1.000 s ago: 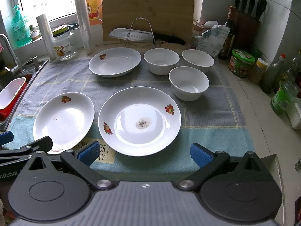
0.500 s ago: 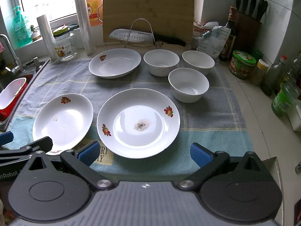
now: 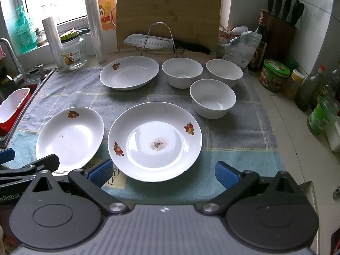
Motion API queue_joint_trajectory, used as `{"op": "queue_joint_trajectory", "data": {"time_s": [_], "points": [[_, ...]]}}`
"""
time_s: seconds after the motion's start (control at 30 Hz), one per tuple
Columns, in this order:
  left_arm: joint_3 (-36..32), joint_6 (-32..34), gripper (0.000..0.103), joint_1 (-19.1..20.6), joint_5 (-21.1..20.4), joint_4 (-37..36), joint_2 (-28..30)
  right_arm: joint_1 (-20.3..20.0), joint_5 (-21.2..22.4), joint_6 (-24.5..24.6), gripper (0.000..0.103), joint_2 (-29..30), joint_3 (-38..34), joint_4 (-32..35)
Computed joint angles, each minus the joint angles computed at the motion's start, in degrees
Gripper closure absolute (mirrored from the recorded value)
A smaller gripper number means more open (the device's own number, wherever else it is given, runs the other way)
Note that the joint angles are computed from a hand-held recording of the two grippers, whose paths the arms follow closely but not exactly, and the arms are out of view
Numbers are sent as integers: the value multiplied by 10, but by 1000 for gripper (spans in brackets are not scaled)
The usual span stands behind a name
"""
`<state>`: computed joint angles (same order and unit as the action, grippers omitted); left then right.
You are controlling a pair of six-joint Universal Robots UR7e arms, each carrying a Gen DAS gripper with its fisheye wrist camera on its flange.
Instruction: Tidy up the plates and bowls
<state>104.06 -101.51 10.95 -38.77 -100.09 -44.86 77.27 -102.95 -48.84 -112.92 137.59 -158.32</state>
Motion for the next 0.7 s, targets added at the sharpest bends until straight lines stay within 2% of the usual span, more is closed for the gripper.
{"op": "queue_joint_trajectory", "data": {"time_s": [0.43,0.7], "points": [[-9,-15,1,-1,3,15,7,-9,15,-13,0,-6,-2,4],[-21,-39,1,-4,5,39,15,-20,44,-35,0,-10,-9,16]]}}
